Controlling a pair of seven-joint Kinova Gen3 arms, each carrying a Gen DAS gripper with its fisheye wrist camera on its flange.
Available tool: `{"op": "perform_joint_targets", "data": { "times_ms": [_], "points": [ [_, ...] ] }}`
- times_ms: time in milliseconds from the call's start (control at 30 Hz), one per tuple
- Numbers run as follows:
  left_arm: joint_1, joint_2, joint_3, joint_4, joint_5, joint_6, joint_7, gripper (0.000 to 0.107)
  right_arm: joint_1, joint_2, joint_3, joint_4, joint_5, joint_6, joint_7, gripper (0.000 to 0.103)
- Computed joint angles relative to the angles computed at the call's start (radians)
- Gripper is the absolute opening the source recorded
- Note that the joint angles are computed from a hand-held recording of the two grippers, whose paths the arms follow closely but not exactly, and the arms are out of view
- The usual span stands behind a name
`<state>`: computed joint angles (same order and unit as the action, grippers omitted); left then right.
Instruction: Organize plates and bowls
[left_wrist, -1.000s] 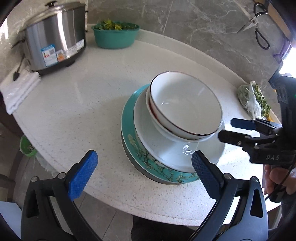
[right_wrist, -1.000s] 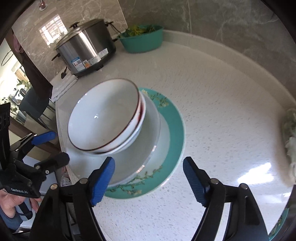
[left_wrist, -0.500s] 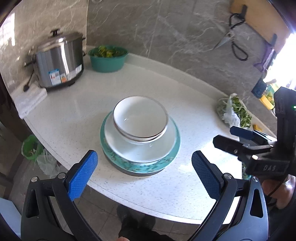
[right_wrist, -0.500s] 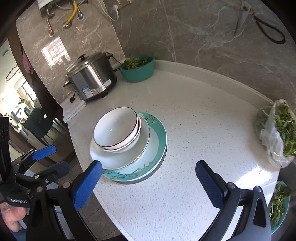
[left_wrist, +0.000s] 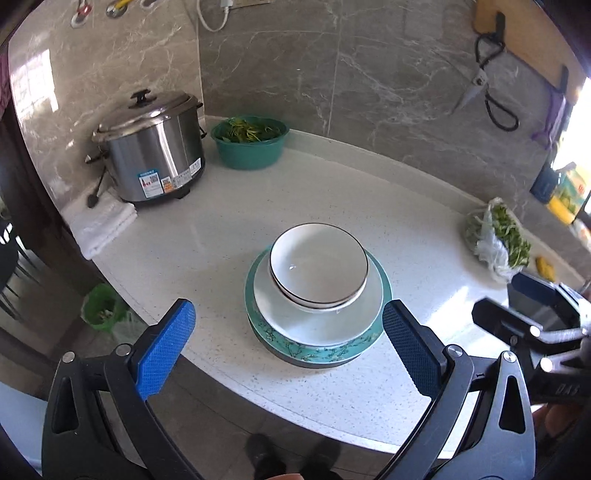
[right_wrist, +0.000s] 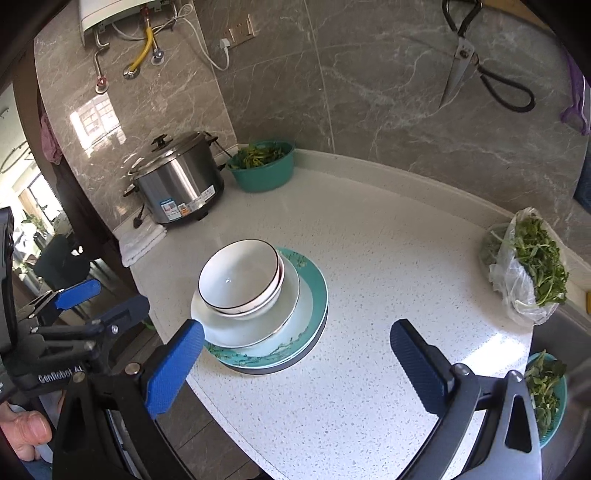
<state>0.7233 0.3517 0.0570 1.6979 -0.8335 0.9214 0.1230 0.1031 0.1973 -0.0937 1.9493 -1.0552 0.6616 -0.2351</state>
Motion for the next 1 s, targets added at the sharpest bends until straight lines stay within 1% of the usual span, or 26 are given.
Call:
{"op": "perform_joint_targets", "data": {
  "times_ms": [67, 100, 167, 267, 367, 433, 533, 567, 633, 733, 767, 1000],
  "points": [
    [0.009, -0.052, -0.031, 0.04, 0.016, -0.009, -0.006, 0.103, -0.018, -0.016, -0.001, 0.01, 0.015, -0.029, -0.032, 0.103],
    [-0.004, -0.052, -0.023, 0.036, 0.021, -0.003, -0.027, 0.103, -0.022, -0.022, -0.002, 0.018, 0.013, -0.04, -0.04, 0.103],
    [-0.052, -0.078, 0.017, 0.039, 0.027, 0.025, -0.061, 0.103, -0.04, -0.039, -0.001, 0.03, 0.026, -0.074, -0.075, 0.103],
    [-0.072, -0.094, 0.031, 0.046, 0.029, 0.023, -0.079, 0.103, -0.055, -0.055, 0.001, 0.036, 0.037, -0.103, -0.116, 0.103],
    [-0.085, -0.09, 0.038, 0.033, 0.025, 0.027, -0.11, 0.103, -0.082, -0.072, 0.003, 0.042, 0.084, -0.148, -0.181, 0.103],
    [-0.079, -0.081, 0.04, 0.016, 0.017, 0.05, -0.119, 0.103, -0.088, -0.077, 0.001, 0.047, 0.094, -0.163, -0.203, 0.103],
    [-0.083, -0.08, 0.041, 0.007, 0.019, 0.046, -0.133, 0.103, -0.097, -0.088, 0.001, 0.052, 0.11, -0.184, -0.243, 0.103],
    [-0.09, -0.084, 0.04, 0.011, 0.025, 0.031, -0.142, 0.103, -0.106, -0.093, 0.002, 0.054, 0.131, -0.198, -0.267, 0.103],
    [-0.097, -0.081, 0.04, 0.005, 0.037, 0.027, -0.157, 0.103, -0.11, -0.097, 0.001, 0.054, 0.144, -0.206, -0.284, 0.103],
    [-0.106, -0.085, 0.037, 0.009, 0.054, 0.003, -0.167, 0.103, -0.12, -0.098, 0.006, 0.048, 0.188, -0.213, -0.343, 0.103],
    [-0.106, -0.083, 0.036, 0.007, 0.056, 0.003, -0.169, 0.103, -0.122, -0.095, 0.009, 0.042, 0.207, -0.21, -0.367, 0.103],
    [-0.094, -0.059, 0.028, -0.022, 0.065, 0.025, -0.192, 0.103, -0.126, -0.097, 0.001, 0.04, 0.263, -0.237, -0.435, 0.103]
  ]
}}
